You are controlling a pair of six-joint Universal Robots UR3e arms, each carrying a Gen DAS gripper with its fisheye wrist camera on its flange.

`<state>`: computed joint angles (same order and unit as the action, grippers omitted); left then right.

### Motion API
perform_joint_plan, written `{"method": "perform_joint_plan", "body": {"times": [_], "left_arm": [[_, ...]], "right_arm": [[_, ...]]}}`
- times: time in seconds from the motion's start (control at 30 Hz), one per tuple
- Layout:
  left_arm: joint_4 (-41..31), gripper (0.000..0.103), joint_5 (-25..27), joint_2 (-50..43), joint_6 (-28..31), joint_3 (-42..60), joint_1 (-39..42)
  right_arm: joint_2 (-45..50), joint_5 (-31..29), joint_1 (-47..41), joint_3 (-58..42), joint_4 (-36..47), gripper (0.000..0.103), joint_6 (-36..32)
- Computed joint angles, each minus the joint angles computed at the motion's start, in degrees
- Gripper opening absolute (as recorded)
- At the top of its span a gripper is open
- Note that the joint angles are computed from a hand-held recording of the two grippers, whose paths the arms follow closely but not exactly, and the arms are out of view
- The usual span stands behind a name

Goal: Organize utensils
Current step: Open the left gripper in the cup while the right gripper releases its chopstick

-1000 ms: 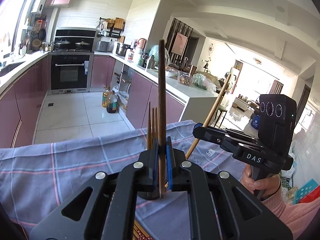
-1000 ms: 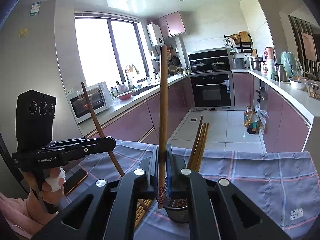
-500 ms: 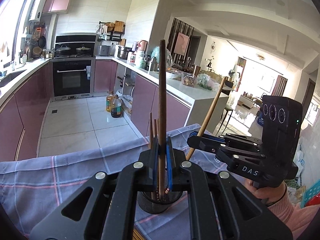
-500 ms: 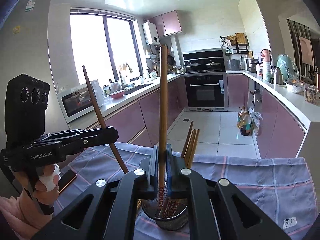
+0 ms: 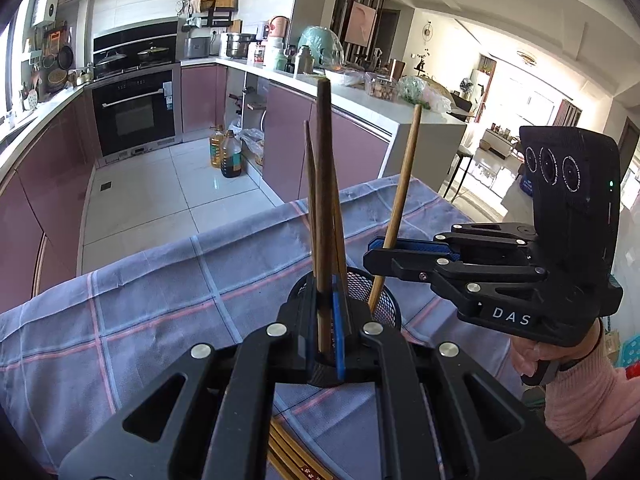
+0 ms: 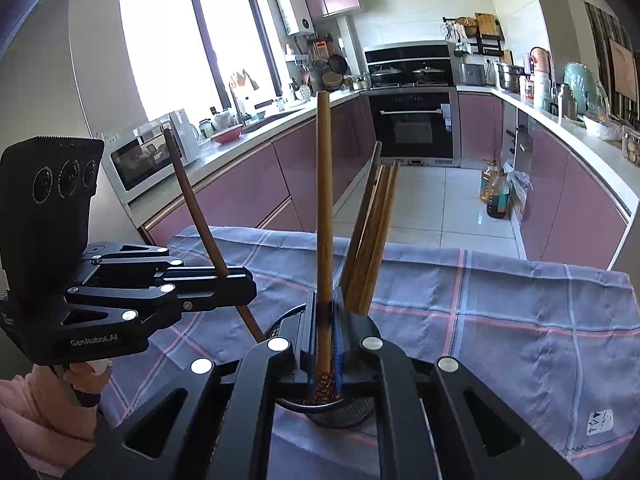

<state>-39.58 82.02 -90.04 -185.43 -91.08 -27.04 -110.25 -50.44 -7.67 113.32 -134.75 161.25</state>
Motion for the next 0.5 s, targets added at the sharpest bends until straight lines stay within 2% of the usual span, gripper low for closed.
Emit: {"method": "perform_joint_plan", "body": {"times": [0.37, 0.5], "left_arm": [[0.09, 0.008, 0.26, -3.75, -0.7, 2.29, 1.43], [1.62, 0.014, -0.25, -3.21, -1.43, 0.79, 1.89]], "right_arm": [[4.32, -2.64, 1.59, -0.43, -4.15, 0.007, 3.46], [3.76, -2.29, 1.14, 0.45, -4.88, 0.007, 3.64]]}}
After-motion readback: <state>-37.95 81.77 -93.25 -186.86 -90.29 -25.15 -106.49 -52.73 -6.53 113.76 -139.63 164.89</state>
